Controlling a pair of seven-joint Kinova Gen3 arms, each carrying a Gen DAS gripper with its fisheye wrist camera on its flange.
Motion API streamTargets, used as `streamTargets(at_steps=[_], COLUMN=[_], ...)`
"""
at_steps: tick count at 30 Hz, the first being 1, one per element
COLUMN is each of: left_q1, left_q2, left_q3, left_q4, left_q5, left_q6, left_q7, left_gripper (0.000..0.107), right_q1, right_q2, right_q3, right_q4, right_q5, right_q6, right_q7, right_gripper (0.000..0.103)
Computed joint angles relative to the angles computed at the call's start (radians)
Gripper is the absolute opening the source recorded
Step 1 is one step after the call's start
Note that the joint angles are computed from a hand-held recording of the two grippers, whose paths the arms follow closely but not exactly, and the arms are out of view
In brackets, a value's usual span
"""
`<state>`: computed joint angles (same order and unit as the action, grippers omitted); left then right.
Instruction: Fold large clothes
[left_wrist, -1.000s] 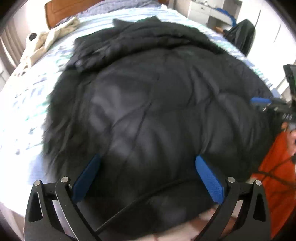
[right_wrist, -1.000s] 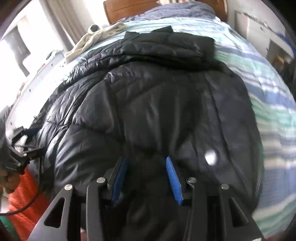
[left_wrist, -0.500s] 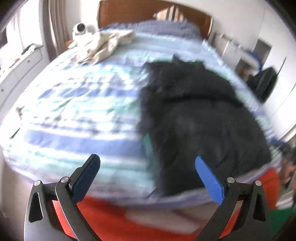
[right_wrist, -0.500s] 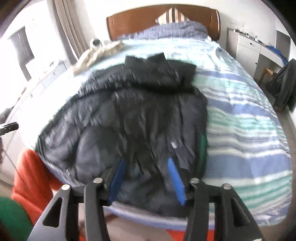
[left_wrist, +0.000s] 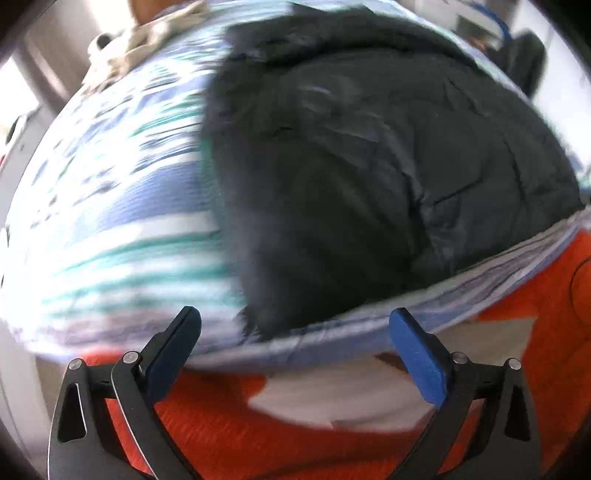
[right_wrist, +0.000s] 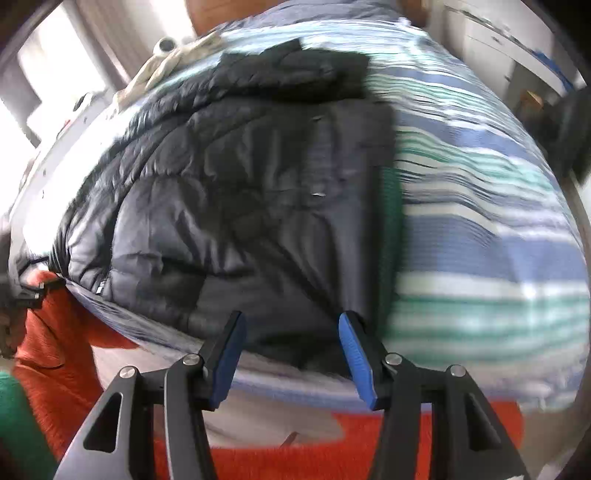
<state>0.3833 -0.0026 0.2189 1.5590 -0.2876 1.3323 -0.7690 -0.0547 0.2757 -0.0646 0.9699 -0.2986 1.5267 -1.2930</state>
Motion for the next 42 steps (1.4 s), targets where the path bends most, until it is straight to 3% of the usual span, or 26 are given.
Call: streamTargets(at_steps=[3, 4, 6, 10, 12, 13, 14, 15, 17, 20, 25, 28, 30, 32, 34, 36, 40, 42], left_q1=[-0.023, -0.030, -0.031, 0.049, 0.052, 0.036, 0.011, -0.015, -0.051, -0.061, -0.044, -0.055, -0.070, -0.049, -0.062, -0.117, -0.157, -0.240], left_q2=[-0.119, -0.152, -0.184, -0.125, -0.057, -0.029, -0.006, 0.000, -0.007, -0.031, -0.086, -0.134, -0.169, -0.203, -0.224, -0.242, -0.174, -0.082], left_q3=[-0.065, -0.107, -0.195, -0.348, -0.349, -0.326, -0.286, -0.247, -0.221, -0.226, -0.262, -0.225, -0.185, -0.180, -0.188, -0.208, -0.281, -0.305], left_q4=[0.054, 0.071, 0.111, 0.160, 0.133, 0.109, 0.078, 0.054, 0.023, -0.022, -0.078, -0.065, -0.062, -0.081, -0.140, -0.233, -0.377, -0.428], left_q5=[0.038, 0.063, 0.137, 0.284, 0.320, 0.313, 0.291, 0.284, 0.318, 0.325, 0.341, 0.373, 0.396, 0.419, 0.451, 0.481, 0.475, 0.537], left_q6=[-0.078, -0.119, -0.200, -0.346, -0.346, -0.322, -0.283, -0.251, -0.217, -0.187, -0.120, -0.063, 0.012, 0.093, 0.157, 0.167, 0.065, -0.017], left_q7=[0.063, 0.068, 0.030, -0.131, -0.195, -0.205, -0.200, -0.189, -0.189, -0.160, -0.184, -0.176, -0.155, -0.120, -0.096, -0.101, -0.183, -0.261], left_gripper=[0.102, 0.102, 0.102, 0.102, 0.101, 0.099, 0.083, 0.074, 0.033, 0.023, 0.022, 0.022, 0.022, 0.022, 0.022, 0.022, 0.027, 0.029], right_q1=[0.040, 0.057, 0.091, 0.141, 0.136, 0.119, 0.108, 0.114, 0.141, 0.169, 0.211, 0.248, 0.277, 0.333, 0.409, 0.446, 0.347, 0.283], right_q2=[-0.025, -0.022, 0.011, 0.148, 0.182, 0.189, 0.190, 0.202, 0.211, 0.205, 0.216, 0.184, 0.152, 0.115, 0.097, 0.095, 0.189, 0.279], right_q3=[0.016, 0.018, 0.018, -0.024, -0.046, -0.045, -0.039, -0.050, -0.066, -0.084, -0.102, -0.110, -0.085, -0.108, -0.170, -0.208, -0.104, -0.051], right_q4=[0.005, 0.009, -0.001, -0.070, -0.072, -0.071, -0.074, -0.094, -0.120, -0.153, -0.283, -0.272, -0.245, -0.214, -0.202, -0.222, -0.325, -0.417], right_q5=[-0.026, -0.049, -0.100, -0.229, -0.242, -0.224, -0.216, -0.224, -0.275, -0.340, -0.397, -0.426, -0.476, -0.547, -0.625, -0.700, -0.837, -0.850], right_q6=[-0.026, -0.037, -0.039, 0.048, 0.062, 0.056, 0.060, 0.076, 0.099, 0.108, 0.207, 0.290, 0.351, 0.383, 0.370, 0.313, 0.158, 0.097], right_q7=[-0.011, -0.008, -0.008, -0.027, -0.023, -0.027, -0.036, -0.050, -0.066, -0.093, -0.142, -0.169, -0.171, -0.216, -0.292, -0.338, -0.359, -0.370], right_gripper=[0.061, 0.070, 0.074, 0.074, 0.074, 0.068, 0.045, 0.035, 0.019, 0.017, 0.016, 0.016, 0.016, 0.016, 0.016, 0.016, 0.016, 0.016])
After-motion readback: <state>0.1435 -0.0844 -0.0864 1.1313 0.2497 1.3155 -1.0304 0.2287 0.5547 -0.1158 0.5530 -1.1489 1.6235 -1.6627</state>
